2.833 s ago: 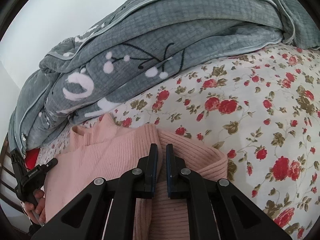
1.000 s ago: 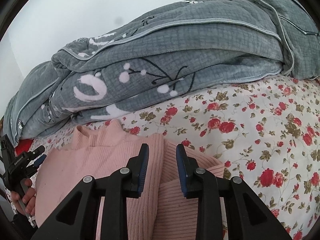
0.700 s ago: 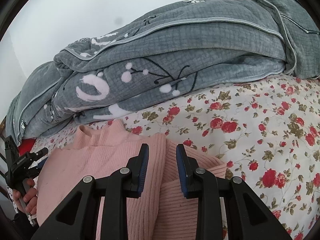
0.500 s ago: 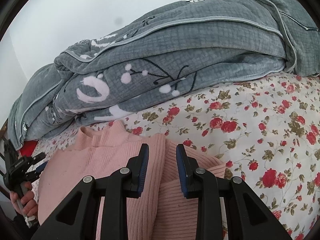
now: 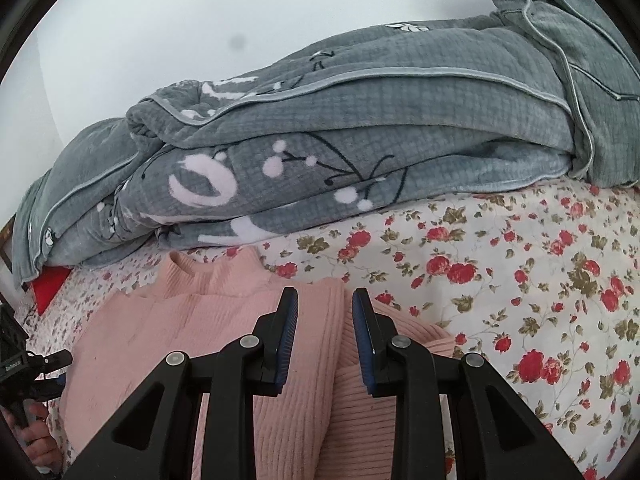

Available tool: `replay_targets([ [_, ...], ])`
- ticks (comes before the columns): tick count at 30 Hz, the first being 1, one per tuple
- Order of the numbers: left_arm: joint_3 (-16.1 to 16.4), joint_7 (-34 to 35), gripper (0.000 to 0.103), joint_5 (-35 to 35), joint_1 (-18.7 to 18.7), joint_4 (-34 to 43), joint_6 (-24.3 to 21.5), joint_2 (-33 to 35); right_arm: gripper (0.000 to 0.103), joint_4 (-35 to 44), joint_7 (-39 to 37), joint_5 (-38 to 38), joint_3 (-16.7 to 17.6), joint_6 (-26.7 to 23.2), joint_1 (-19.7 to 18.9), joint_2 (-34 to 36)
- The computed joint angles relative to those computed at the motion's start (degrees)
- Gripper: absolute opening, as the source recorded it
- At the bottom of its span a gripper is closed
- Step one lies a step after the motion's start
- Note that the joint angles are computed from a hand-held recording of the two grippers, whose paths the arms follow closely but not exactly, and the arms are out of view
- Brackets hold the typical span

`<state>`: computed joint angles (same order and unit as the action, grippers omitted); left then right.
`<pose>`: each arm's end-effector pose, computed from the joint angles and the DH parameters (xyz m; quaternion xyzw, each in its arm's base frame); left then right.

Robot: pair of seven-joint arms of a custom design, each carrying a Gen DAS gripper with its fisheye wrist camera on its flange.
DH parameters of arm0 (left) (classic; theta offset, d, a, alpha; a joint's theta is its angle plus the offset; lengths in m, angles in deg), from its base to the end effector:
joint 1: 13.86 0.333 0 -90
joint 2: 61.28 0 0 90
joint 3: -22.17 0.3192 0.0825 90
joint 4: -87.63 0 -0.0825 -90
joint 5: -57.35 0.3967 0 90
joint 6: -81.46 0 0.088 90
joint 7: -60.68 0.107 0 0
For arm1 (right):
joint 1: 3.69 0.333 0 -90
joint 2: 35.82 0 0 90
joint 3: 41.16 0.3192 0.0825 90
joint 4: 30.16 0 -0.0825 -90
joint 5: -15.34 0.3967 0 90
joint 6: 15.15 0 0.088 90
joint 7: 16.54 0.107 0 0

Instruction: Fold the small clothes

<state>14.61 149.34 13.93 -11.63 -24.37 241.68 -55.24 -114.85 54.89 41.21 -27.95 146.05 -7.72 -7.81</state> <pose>0.6359 -0.0244 0.4967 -0.7963 0.4400 -0.4136 0.0360 0.7538 0.0624 0.4947 -0.6473 0.6195 -0.1771 0.4072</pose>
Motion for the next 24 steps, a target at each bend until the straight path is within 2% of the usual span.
replay_targets([
  [2,0.36,-2.30,0.067,2.99,-0.41,0.59,-0.08,0.46,0.028,0.08,0.30,-0.02,-0.14,-0.06,0.12,0.05],
  [6,-1.38,4.91,0.068,-1.86,-0.24,-0.29,5.82,1.48,0.028,-0.41,0.75,-0.54,-0.46,0.94,0.48,-0.25],
  [8,-0.20,1.01,0.068,3.93,-1.31,-0.03,5.46,1.69,0.028,-1.75,-0.03,-1.08,-0.23,3.18,0.66,-1.06],
  [11,-0.23,-0.34,0.066,6.34,-1.37,-0.09,6.01,1.82,0.028,-4.33,-5.68,-0.36,3.00,7.34,-0.98,-2.83],
  [13,-0.65,0.38,0.061,5.35,-0.90,-0.29,6.42,1.72,0.031,-6.13,-7.33,-0.95,3.74,9.79,-0.94,-4.26],
  [14,-0.86,0.71,0.050,4.29,-0.64,-0.60,7.03,1.67,0.037,-6.98,-8.58,-1.23,4.42,9.52,-1.19,-5.33],
  [15,-1.09,1.11,0.040,3.01,-0.38,-0.93,7.59,1.60,0.040,-7.68,-7.73,-3.12,3.09,8.60,0.14,-6.49],
  [16,-2.15,4.17,0.036,-1.55,0.59,-1.06,8.02,1.56,0.041,-8.37,-5.59,-5.57,0.65,8.43,2.31,-7.39],
  [17,-3.89,10.80,0.030,-10.01,2.33,-0.52,7.38,1.64,0.041,-9.76,-2.54,-9.17,-1.63,9.15,4.52,-8.64],
  [18,-4.80,15.80,0.028,-16.35,3.39,-0.03,6.59,1.71,0.041,-11.13,-2.26,-9.12,-1.91,9.69,5.23,-9.80],
  [19,-4.44,17.53,0.028,-18.67,3.04,0.21,6.38,1.79,0.041,-11.82,-1.89,-9.03,-1.51,9.00,5.11,-10.53],
  [21,-3.46,17.37,0.028,-18.27,1.96,0.17,6.57,1.76,0.041,-12.42,-1.29,-8.35,-1.15,3.90,5.35,-11.97],
  [22,-3.14,17.30,0.028,-17.96,1.56,0.05,6.72,1.65,0.041,-12.65,-0.45,-7.96,-1.48,0.70,6.02,-12.52],
  [24,-2.79,17.61,0.030,-18.32,1.31,0.34,6.02,1.73,0.041,-13.48,0.86,-7.95,-2.73,-2.33,7.78,-13.17],
])
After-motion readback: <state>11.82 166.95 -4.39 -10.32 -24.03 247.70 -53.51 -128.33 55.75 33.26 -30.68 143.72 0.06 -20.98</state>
